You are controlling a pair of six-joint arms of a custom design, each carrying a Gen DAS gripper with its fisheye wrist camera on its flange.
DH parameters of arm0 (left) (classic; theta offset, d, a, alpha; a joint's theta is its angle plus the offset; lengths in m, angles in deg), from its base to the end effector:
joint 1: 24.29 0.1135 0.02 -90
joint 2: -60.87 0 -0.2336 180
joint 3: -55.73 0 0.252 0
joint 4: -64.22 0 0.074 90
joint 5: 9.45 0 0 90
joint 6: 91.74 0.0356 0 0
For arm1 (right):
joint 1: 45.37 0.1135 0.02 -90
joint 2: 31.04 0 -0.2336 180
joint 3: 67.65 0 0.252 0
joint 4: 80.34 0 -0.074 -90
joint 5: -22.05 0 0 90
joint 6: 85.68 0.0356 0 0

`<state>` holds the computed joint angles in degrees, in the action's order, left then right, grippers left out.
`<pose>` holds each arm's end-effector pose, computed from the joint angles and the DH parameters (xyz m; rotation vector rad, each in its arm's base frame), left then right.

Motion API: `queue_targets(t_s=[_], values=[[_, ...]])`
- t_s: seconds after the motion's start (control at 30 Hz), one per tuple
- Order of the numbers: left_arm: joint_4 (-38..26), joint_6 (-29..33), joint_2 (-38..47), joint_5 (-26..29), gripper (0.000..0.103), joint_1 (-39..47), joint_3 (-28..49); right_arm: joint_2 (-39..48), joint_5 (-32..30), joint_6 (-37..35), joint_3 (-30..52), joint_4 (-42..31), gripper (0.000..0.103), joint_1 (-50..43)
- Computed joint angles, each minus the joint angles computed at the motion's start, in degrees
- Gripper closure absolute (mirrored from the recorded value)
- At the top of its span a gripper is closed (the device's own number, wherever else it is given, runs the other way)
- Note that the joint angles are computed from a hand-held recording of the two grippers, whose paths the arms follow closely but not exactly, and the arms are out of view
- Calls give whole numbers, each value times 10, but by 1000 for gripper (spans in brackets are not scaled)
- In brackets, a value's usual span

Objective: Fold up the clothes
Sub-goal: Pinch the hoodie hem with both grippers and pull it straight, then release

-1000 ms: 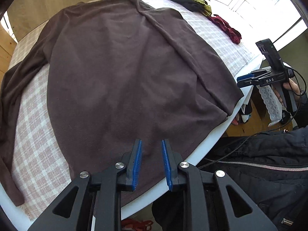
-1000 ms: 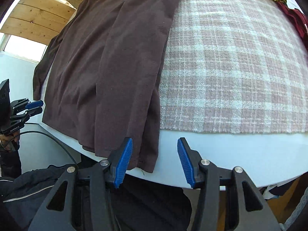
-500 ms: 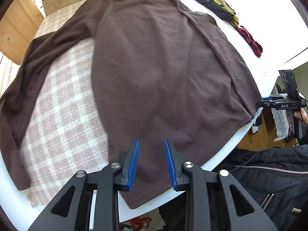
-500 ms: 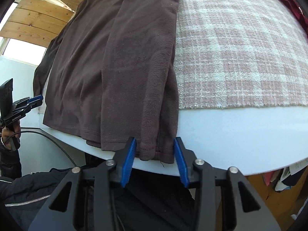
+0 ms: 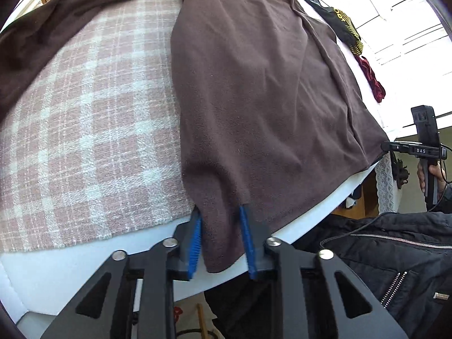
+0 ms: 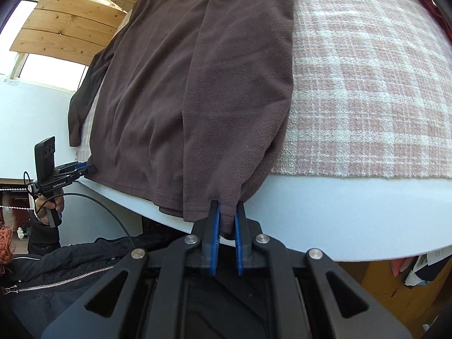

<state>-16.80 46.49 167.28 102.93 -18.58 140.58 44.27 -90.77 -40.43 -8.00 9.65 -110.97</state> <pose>0.2969 0.0161 0.1406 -1.0430 -2.8639 0.6896 0.0847 -0.1533 0.1686 0.6033 2.8343 0.6611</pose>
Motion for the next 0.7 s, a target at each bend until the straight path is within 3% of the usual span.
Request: queue_targets(t_s=[0.17,0.33,0.43,0.53,0.6,0.67,0.7], values=[[-71,16,-40,52,95,-5,20,-20,15,-30,72,-54,94,4],[-143,36,-80,76,95,-4,47,21,46,-110,214,-136,95,-65],[-157,40,-98,72,95,-4,46,25,92,-106,181,-89,95,-63],[-49,-9,-67,-17,92,-13,-29,32,145,-97,130,-27,95,-52],[-35,-5,-48,-35,89,8,-43,35,167,-90,91,18,94,-42],[-55,1,-41,-22,84,29,-29,64,191,-82,86,26,93,-29],[-73,9,-49,-10,75,40,-17,73,211,-80,94,22,92,-21]])
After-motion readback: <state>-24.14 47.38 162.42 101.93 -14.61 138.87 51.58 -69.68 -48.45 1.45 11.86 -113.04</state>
